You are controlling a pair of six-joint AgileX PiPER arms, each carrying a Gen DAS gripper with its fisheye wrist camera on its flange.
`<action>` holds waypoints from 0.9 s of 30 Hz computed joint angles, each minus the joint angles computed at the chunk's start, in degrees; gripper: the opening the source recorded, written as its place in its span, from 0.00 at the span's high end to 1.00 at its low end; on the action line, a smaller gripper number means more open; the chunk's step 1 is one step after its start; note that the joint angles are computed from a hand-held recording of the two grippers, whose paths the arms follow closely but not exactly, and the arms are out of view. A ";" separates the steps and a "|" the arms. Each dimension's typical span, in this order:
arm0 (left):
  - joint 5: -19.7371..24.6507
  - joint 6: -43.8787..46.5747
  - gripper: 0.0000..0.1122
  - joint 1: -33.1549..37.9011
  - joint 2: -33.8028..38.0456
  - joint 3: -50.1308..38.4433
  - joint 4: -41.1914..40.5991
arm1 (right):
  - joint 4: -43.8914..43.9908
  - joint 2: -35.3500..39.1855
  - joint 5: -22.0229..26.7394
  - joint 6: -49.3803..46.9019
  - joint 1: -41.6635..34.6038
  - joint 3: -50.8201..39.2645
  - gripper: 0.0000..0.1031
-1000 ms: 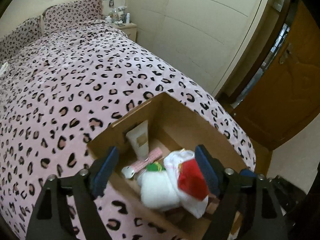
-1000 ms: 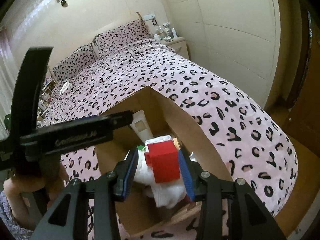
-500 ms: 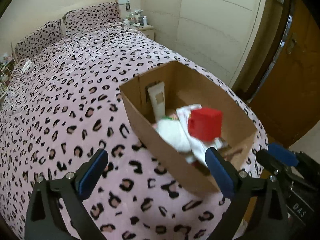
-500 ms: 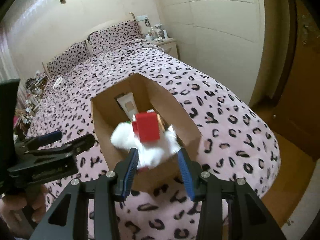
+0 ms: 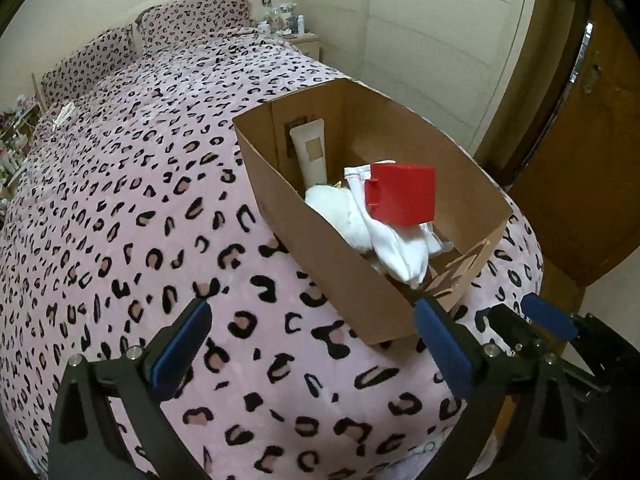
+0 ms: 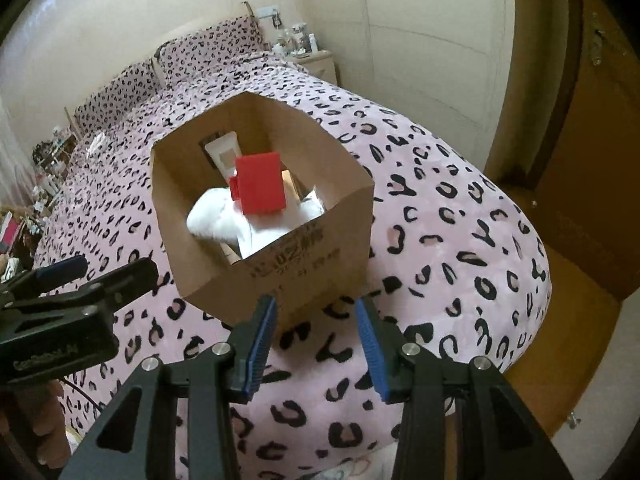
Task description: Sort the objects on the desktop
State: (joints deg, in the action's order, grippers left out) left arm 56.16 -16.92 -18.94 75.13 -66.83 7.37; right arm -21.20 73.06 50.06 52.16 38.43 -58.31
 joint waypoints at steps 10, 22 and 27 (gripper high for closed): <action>0.52 1.59 0.09 1.85 3.92 -5.19 -1.21 | -0.83 4.59 1.53 -2.61 -1.98 -7.23 0.59; 0.87 2.59 0.09 3.59 6.24 -7.57 -1.67 | -2.66 8.80 4.13 -4.15 -2.05 -12.73 0.59; 0.97 2.70 0.09 3.72 6.18 -7.48 -1.96 | -2.63 8.99 4.47 -4.39 -2.22 -12.72 0.59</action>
State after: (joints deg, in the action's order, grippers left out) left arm 57.13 -14.22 -15.21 81.30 -74.31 5.41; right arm -23.83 82.05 54.53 47.77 36.21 -71.03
